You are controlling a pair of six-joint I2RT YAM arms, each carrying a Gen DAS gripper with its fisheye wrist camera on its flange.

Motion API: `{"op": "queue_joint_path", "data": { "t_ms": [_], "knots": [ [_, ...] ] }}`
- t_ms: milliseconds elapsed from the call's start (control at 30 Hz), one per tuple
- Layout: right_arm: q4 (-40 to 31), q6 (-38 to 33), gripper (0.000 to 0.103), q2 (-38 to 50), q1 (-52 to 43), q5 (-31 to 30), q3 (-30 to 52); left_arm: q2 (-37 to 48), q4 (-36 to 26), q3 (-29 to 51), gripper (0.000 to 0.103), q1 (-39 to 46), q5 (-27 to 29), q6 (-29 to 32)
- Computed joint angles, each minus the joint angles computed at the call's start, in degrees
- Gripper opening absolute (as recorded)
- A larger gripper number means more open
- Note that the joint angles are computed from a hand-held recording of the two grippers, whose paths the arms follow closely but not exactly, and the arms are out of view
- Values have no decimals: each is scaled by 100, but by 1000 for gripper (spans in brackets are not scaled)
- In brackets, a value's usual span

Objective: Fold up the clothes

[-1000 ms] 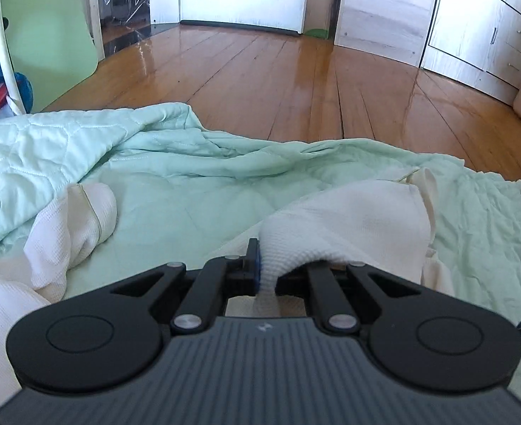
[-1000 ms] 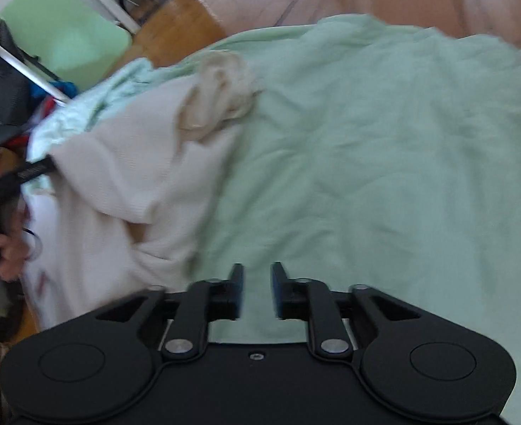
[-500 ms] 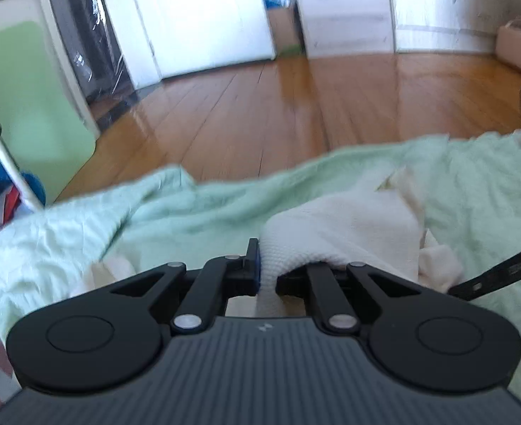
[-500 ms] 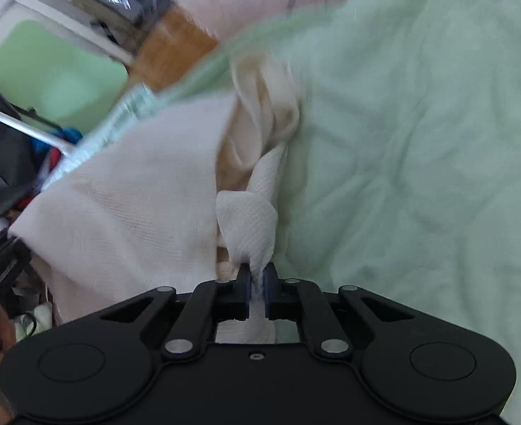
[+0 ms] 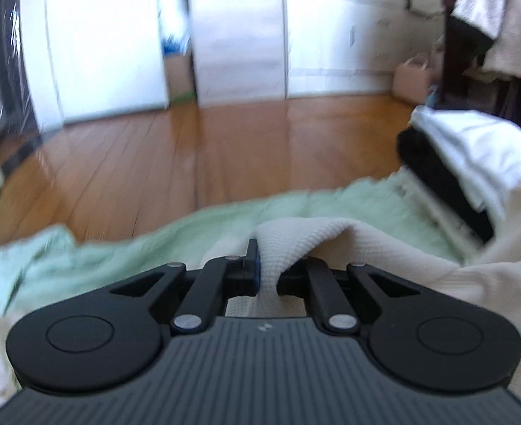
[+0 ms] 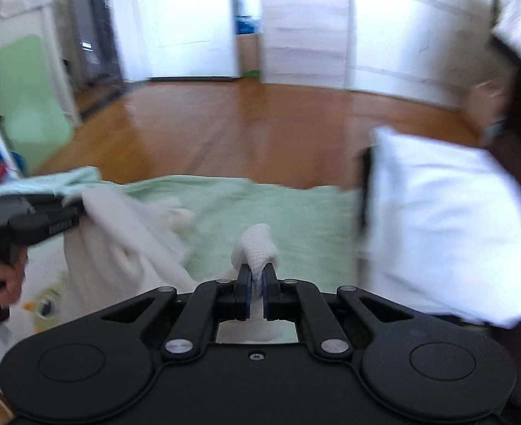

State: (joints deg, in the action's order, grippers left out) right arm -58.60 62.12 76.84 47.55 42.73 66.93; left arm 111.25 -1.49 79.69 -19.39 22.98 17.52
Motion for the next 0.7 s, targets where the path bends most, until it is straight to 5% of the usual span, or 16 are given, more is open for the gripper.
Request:
{"op": "queue_joint_path", "data": {
  "t_ms": [100,200,267,300,400,433,500,567,700],
  "knots": [
    [-1541,1409,7,460,388,12,493,-22,453,-212,11,-248,-30,-39],
    [-932,2162,22,416,268,199,-631,518,559,-27,10,-540,-665,488],
    [-1343,3231,37,837,98,357,-1059,967,973,70,10,-677,-1446,946],
    [-1050,3021,37,746,-144,84,-1296,1183,1008,229,11,-698,-1765,1060],
    [457,2269,37,-240,-619,-527,-2338,1750,-298,1405,14,-594,-2296,721],
    [993,2066,38,-629,-745,-741,-2705,1774,-951,1696,15,-503,-2070,579],
    [1969,1795,39,-859,-883,-1252,-3169,1920,-2290,2406,32,-318,-1601,357],
    [2558,1568,41,-727,-1028,-1546,-3358,1667,-2885,2289,33,-178,-1003,388],
    [3526,981,48,-337,-1304,-1788,-3633,253,-1978,215,50,-197,219,1166]
  ]
}}
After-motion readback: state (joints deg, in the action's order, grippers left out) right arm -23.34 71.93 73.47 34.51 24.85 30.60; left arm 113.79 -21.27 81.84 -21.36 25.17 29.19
